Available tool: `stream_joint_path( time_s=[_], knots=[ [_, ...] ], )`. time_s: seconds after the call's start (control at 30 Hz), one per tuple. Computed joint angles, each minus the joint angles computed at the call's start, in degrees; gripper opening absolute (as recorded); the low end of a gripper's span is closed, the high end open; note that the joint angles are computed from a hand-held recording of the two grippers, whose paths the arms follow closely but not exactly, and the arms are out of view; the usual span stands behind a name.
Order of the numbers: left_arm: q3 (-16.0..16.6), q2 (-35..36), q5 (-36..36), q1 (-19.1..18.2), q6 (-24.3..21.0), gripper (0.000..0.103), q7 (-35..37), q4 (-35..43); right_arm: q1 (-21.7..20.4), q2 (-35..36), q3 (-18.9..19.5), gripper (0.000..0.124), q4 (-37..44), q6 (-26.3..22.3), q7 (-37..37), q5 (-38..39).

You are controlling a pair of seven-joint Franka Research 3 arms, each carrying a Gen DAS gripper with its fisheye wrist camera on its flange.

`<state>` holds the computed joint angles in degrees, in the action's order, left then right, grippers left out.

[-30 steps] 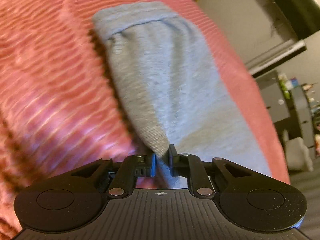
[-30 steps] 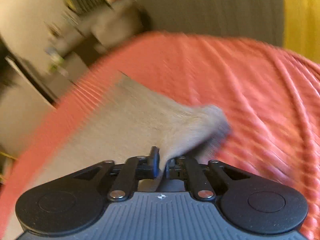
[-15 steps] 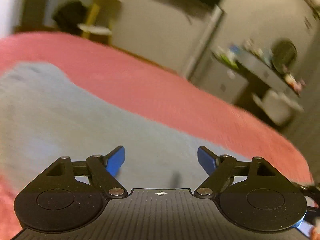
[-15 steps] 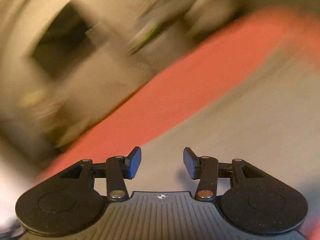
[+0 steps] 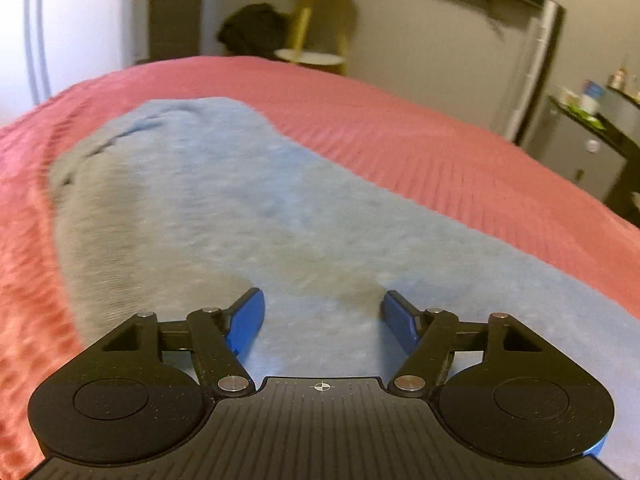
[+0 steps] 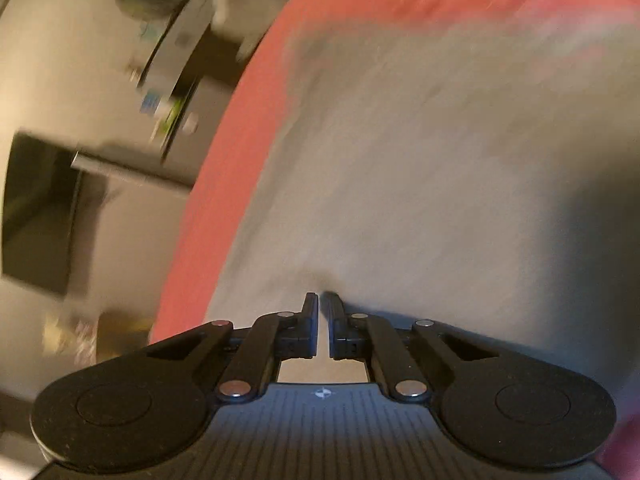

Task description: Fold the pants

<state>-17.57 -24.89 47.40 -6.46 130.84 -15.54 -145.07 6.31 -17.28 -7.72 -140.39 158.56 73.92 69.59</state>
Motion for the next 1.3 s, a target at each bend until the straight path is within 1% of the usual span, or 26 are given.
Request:
stream_joint_path(
  time_s=[0.03,0.07,0.1,0.13,0.17,0.23,0.3,0.33,0.4,0.43,0.47,0.53,0.6,0.63,0.7,0.77,0.8,0.83,0.9,0.93,0.97,1.03,1.1,1.17,1.27,1.3],
  knots=[
    [-0.4,0.8,-0.6,0.8,0.4,0.073,0.0,0.8,-2.4,-2.1,1.3,0.003,-2.0,2.9,3.5,-5.9],
    [0.4,-0.4,-1.7,-0.4,-0.3,0.073,-0.2,0.2,-5.2,-4.2,2.9,0.005,-4.1,5.6,7.5,-12.7],
    [0.3,-0.8,-2.2,-0.6,0.1,0.074,-0.8,-0.2,-10.0,-6.7,5.9,0.006,-6.5,7.4,13.3,-21.1],
    [0.3,-2.3,-3.4,-1.4,0.6,0.074,-0.7,-1.4,-12.9,-9.3,6.8,0.008,-8.7,8.5,17.6,-26.7],
    [0.3,-2.6,-4.1,-1.9,1.7,0.074,-0.3,-1.4,-15.6,-11.4,5.7,0.011,-9.9,7.6,18.3,-28.3],
    [0.8,-2.3,-4.6,-2.7,6.4,0.076,1.3,-1.6,-16.5,-15.4,3.3,0.013,-12.1,4.5,20.7,-30.0],
    [-0.1,-2.5,-4.6,-4.1,11.3,0.081,3.3,-1.9,-13.3,-18.4,-2.0,0.015,-13.9,1.9,18.2,-29.0],
    [-0.1,-2.1,-5.2,-5.1,14.4,0.082,5.3,-1.9,-12.1,-19.4,-3.3,0.018,-14.6,1.1,17.7,-28.7],
    [-0.3,-1.6,-7.0,-6.7,18.5,0.083,8.9,-1.9,-9.9,-21.1,-3.5,0.029,-16.4,1.8,18.2,-27.4],
    [-0.5,-1.7,-7.5,-7.0,20.0,0.084,10.5,-2.3,-8.6,-20.5,-2.8,0.041,-16.4,2.8,20.2,-26.8],
    [-0.6,-1.9,-8.4,-7.7,20.9,0.084,12.5,-2.4,-7.6,-19.8,-3.5,0.046,-16.2,3.7,20.2,-25.2],
    [-1.0,-2.9,-9.7,-7.6,22.5,0.085,14.2,-3.4,-6.8,-17.0,-1.7,0.049,-14.6,6.2,22.4,-24.2],
    [-0.7,-4.0,-11.6,-7.1,24.5,0.086,14.7,-5.0,-8.0,-16.5,-0.4,0.049,-15.1,8.0,26.4,-27.6],
    [-0.8,-4.1,-12.5,-6.6,25.2,0.086,14.7,-5.4,-5.8,-15.2,-2.4,0.049,-14.3,9.0,24.4,-25.9],
    [-1.4,-4.5,-13.6,-5.5,26.3,0.086,14.1,-6.3,-3.3,-13.1,-5.6,0.049,-12.2,7.4,23.2,-24.0],
    [-2.5,-4.7,-13.9,-4.4,26.5,0.086,13.9,-6.1,-2.2,-13.2,-7.5,0.041,-11.7,6.8,21.2,-22.0],
    [-3.3,-5.0,-13.3,-3.6,27.2,0.086,13.3,-6.3,-2.2,-13.2,-7.3,0.034,-11.3,6.7,20.1,-22.1],
    [-4.0,-5.3,-12.1,-2.5,29.1,0.085,12.5,-6.8,-3.1,-13.5,-6.0,0.019,-11.2,6.8,19.6,-23.4],
    [-5.6,-5.7,-9.1,0.7,36.6,0.085,10.0,-7.8,-5.4,-15.6,-3.0,0.016,-12.3,7.6,18.3,-27.6],
    [-6.3,-5.8,-8.2,2.2,40.0,0.086,9.4,-8.3,-5.4,-16.9,-2.4,0.015,-13.2,8.8,16.9,-28.7],
    [-7.0,-5.2,-7.9,3.5,41.7,0.086,9.5,-8.3,-3.9,-17.3,-2.8,0.015,-13.2,10.3,15.1,-29.0],
    [-6.2,-3.4,-10.0,1.6,39.0,0.086,12.8,-7.2,-0.2,-18.2,-4.8,0.015,-13.6,13.4,11.2,-28.5],
    [-5.0,-1.6,-12.0,-0.3,35.8,0.086,16.0,-6.1,1.5,-17.6,-5.7,0.016,-13.1,14.0,9.3,-28.8],
    [-5.3,-1.4,-11.7,0.0,35.3,0.086,16.5,-5.7,-0.3,-16.1,-4.2,0.026,-12.6,13.1,11.0,-29.6],
    [-6.2,-0.8,-10.8,0.8,35.3,0.087,16.1,-5.2,0.3,-14.1,-5.4,0.038,-11.5,11.6,11.8,-28.5],
    [-6.3,-0.9,-10.6,0.8,35.1,0.087,16.1,-5.3,0.2,-13.5,-5.7,0.039,-11.2,10.6,12.0,-28.2]
  ],
)
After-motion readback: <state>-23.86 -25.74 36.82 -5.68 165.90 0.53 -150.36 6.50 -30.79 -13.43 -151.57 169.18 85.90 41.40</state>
